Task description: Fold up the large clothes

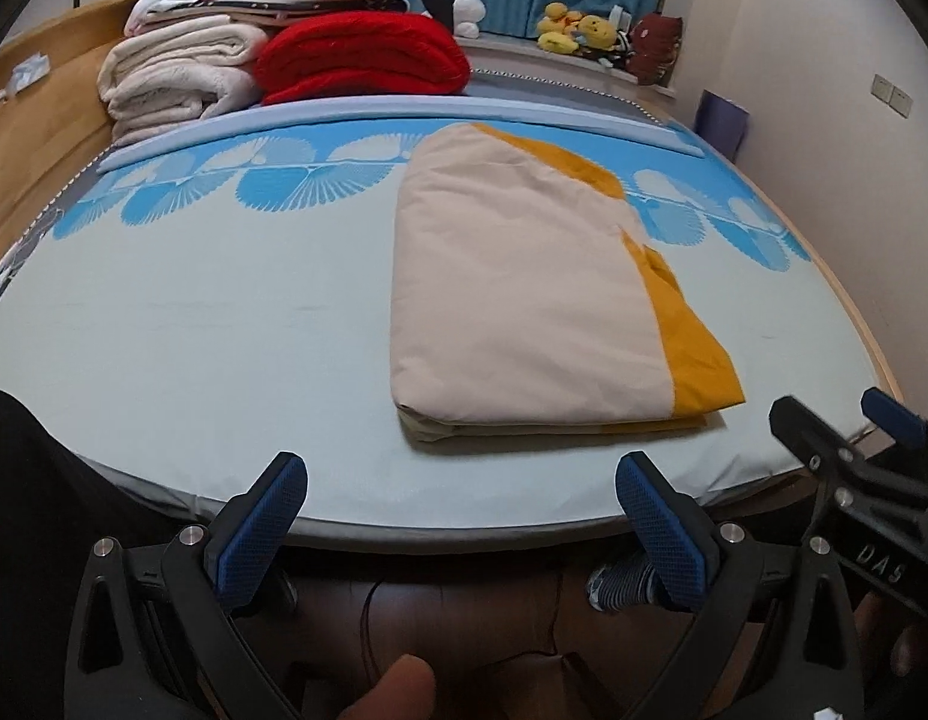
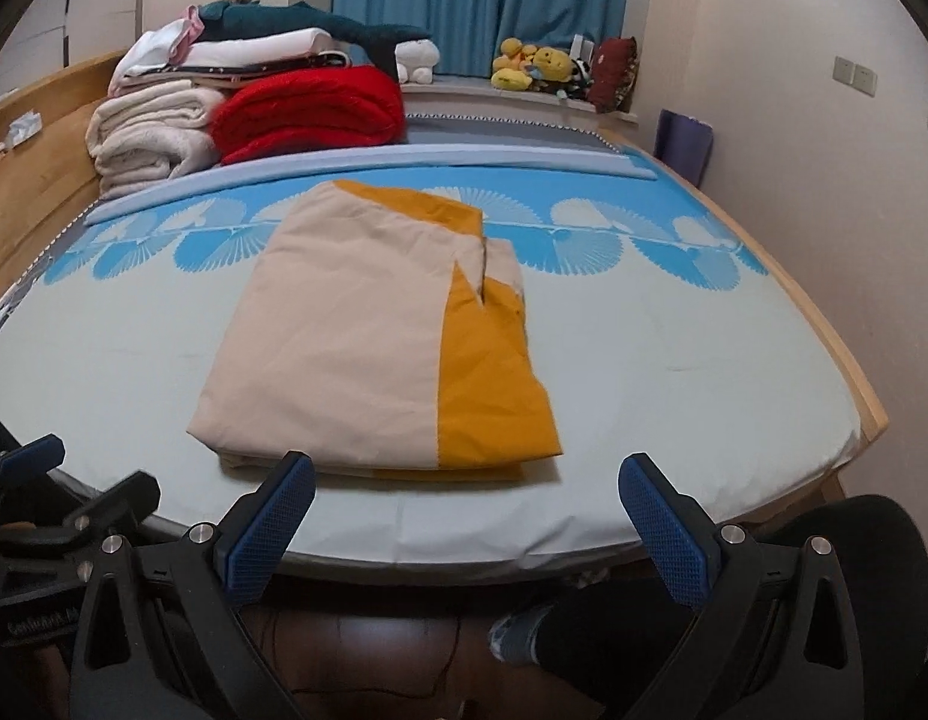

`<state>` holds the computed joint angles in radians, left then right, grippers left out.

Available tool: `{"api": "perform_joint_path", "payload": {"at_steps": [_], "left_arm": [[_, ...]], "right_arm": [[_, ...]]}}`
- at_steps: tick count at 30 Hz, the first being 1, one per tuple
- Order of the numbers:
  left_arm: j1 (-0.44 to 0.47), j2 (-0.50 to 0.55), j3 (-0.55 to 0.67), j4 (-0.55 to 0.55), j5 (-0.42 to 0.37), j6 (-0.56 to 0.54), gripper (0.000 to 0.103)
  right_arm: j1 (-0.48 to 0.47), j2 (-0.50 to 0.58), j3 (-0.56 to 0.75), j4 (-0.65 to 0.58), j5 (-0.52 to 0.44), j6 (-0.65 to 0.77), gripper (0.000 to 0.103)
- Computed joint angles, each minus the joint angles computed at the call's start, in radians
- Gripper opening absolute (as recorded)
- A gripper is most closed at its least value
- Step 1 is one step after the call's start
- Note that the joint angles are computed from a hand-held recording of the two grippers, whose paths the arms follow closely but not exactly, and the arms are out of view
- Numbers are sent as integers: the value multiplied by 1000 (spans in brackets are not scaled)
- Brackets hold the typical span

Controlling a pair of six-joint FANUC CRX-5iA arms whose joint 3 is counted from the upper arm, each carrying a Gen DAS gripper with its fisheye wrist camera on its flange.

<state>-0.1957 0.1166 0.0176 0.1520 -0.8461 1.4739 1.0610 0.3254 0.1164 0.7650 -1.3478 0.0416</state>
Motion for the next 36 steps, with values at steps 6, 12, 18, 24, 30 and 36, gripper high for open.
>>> {"api": "perform_joint_path", "payload": {"at_steps": [6, 12, 18, 24, 30, 36], "left_arm": [[10, -12, -25, 32, 9, -28, 102], [6, -11, -25, 28, 12, -34, 102], [3, -10, -23, 24, 12, -31, 102], [-4, -7, -21, 20, 18, -27, 102], [-7, -5, -18, 20, 20, -24, 102], [-9, -4, -17, 18, 21, -22, 102]], "right_arm": [[-11, 33, 28, -9, 7, 43, 101], [-12, 34, 26, -3, 11, 40, 101], [-10, 31, 20, 3, 13, 33, 101], [-10, 31, 24, 0, 10, 29, 101], [-11, 27, 18, 3, 13, 31, 101], [-11, 28, 19, 2, 13, 30, 101]]}}
